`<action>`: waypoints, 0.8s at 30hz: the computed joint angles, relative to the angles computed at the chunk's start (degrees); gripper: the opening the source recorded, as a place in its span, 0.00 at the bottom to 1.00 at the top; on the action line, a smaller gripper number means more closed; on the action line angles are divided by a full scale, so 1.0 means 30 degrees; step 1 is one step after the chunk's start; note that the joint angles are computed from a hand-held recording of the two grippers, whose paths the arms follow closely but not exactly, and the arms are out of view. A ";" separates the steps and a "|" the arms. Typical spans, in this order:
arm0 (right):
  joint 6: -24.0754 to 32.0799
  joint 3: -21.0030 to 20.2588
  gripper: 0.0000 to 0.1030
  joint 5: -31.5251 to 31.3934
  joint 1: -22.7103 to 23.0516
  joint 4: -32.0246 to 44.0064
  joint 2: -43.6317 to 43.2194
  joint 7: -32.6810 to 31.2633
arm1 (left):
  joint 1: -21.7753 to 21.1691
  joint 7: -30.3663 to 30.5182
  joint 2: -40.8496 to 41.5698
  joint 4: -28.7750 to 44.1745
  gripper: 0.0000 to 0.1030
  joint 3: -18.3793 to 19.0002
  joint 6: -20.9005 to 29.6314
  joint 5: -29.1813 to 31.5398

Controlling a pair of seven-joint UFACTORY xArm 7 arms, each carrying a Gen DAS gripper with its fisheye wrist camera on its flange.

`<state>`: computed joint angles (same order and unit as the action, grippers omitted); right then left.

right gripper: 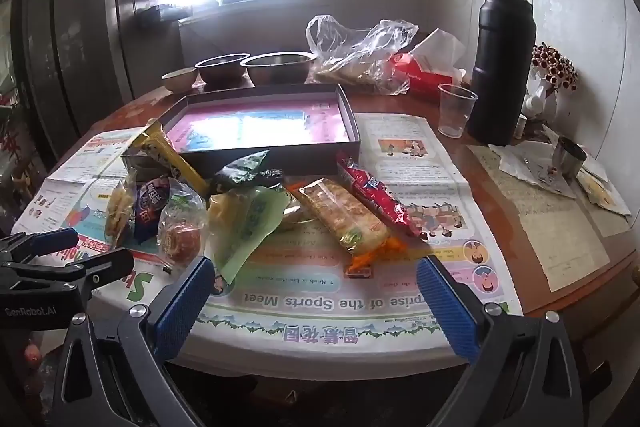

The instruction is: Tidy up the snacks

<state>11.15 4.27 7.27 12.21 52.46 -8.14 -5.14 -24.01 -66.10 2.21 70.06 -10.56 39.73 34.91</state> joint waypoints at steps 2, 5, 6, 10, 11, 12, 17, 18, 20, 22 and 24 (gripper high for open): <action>0.0209 0.0334 0.99 -0.0037 -0.0232 0.0050 0.0103 0.0337 | -0.0180 -0.0362 0.0094 0.0338 0.99 -0.0099 0.0243 0.0542; -0.0451 -0.0729 0.99 0.2507 0.0952 -0.0482 -0.0385 -0.1596 | -0.0064 -0.0386 -0.0511 -0.0354 0.99 -0.0049 -0.0578 0.0359; -0.0174 -0.0916 0.99 0.2807 0.1017 -0.0394 -0.0423 -0.1926 | -0.0037 -0.0336 -0.0562 -0.0336 0.99 -0.0115 -0.0495 0.0329; -0.0058 -0.0250 0.99 0.1601 0.0342 -0.0469 -0.0513 -0.0931 | -0.0069 -0.0253 -0.0495 0.0069 0.99 -0.0362 0.0022 0.0448; -0.0015 -0.0329 0.99 0.1692 0.0399 -0.0470 -0.0524 -0.1007 | -0.0087 -0.0222 -0.0505 0.0131 0.99 -0.0375 0.0114 0.0429; -0.0035 -0.0353 0.99 0.1695 0.0411 -0.0495 -0.0560 -0.1029 | -0.0097 -0.0173 -0.0517 0.0184 0.99 -0.0381 0.0169 0.0391; -0.0062 -0.0467 0.99 0.1799 0.0483 -0.0579 -0.0692 -0.1174 | -0.0088 -0.0164 -0.0524 0.0057 0.99 -0.0382 -0.0019 0.0763; -0.0042 -0.0482 0.99 0.1821 0.0488 -0.0591 -0.0710 -0.1178 | -0.0114 -0.0269 -0.0498 0.0050 0.99 -0.0402 0.0000 0.0891; 0.0035 -0.0609 0.99 0.2072 0.0588 -0.0540 -0.0721 -0.1380 | -0.0136 -0.0390 -0.0516 -0.0018 0.99 -0.0404 -0.0087 0.1016; 0.0077 -0.0566 0.99 0.2024 0.0510 -0.0521 -0.0742 -0.1295 | -0.0142 -0.0398 -0.0546 -0.0051 0.99 -0.0397 -0.0102 0.1057; 0.0122 -0.0542 0.99 0.2017 0.0493 -0.0511 -0.0738 -0.1262 | -0.0132 -0.0366 -0.0514 -0.0020 0.99 -0.0396 -0.0124 0.1034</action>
<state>11.52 2.64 13.32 13.69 50.93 -10.35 -8.93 -24.40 -67.20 0.67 70.00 -11.75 39.36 38.01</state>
